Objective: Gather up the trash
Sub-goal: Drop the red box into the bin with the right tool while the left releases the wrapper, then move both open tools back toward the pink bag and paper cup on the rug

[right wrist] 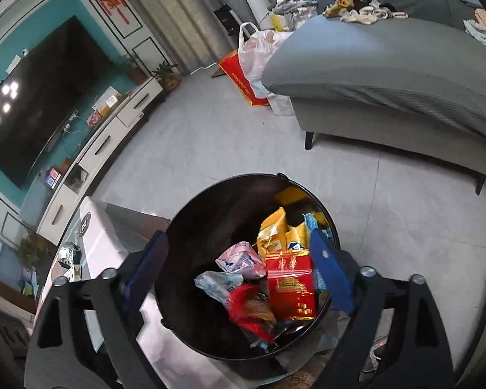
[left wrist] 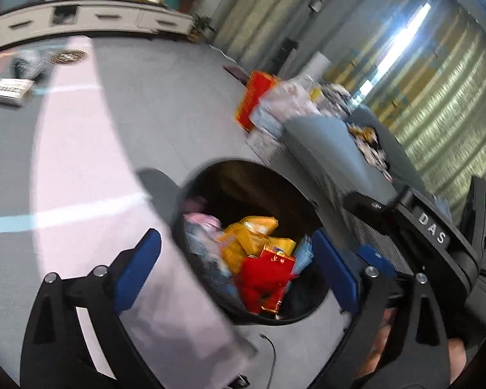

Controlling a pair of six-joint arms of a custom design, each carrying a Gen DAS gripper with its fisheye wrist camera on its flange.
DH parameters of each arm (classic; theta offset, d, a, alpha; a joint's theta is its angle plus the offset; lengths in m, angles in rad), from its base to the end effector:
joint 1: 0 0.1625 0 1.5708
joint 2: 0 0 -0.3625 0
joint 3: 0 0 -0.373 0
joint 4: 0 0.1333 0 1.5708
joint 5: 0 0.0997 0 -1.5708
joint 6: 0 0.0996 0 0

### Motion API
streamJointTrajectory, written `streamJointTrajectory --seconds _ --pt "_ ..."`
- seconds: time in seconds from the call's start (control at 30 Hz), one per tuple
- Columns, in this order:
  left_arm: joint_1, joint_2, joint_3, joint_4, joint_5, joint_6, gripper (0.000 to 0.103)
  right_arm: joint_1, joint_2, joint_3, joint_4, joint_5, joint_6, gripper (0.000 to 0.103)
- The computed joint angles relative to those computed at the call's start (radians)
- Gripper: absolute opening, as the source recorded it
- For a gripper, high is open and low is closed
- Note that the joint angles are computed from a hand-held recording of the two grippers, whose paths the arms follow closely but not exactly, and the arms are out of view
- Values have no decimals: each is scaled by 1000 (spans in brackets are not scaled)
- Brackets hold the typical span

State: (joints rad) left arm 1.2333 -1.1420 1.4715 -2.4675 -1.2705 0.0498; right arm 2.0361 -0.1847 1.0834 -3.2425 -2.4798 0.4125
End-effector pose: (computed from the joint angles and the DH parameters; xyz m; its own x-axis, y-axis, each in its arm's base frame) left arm -0.0580 -0.6567 0.3448 -0.9389 0.2058 -0.2759 0.3264 0.7866 -0.5242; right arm 0.3642 -0.6034 -0.0370 -0.8583 0.4549 0.2374 0.0250 0.4992 -0.8661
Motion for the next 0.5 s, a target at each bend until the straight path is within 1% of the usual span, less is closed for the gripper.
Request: streamJointTrajectory --seconds 0.07,0.13,0.17,0.2,0.27,0.37,0.47,0.5 --pt "2 -30 10 -30 51 7 99 11 18 -37 10 -4 -24 91" --pt "11 -78 21 -77 126 31 100 25 40 -79 29 -7 -47 92" --pt "15 -93 24 -89 145 36 100 29 50 -96 34 -7 -60 92" --pt "28 -119 33 -122 168 40 100 39 69 -129 44 -6 -84 92" --pt "54 -157 22 -134 222 27 100 52 98 -181 65 -2 -118 92" --pt "111 -204 -30 -124 340 4 100 74 158 -287 112 0 -172 93" --pt "162 -230 -71 -144 418 16 100 93 228 -411 174 12 -228 93" --pt "178 -237 -79 -141 428 15 100 100 254 -457 200 17 -248 93"
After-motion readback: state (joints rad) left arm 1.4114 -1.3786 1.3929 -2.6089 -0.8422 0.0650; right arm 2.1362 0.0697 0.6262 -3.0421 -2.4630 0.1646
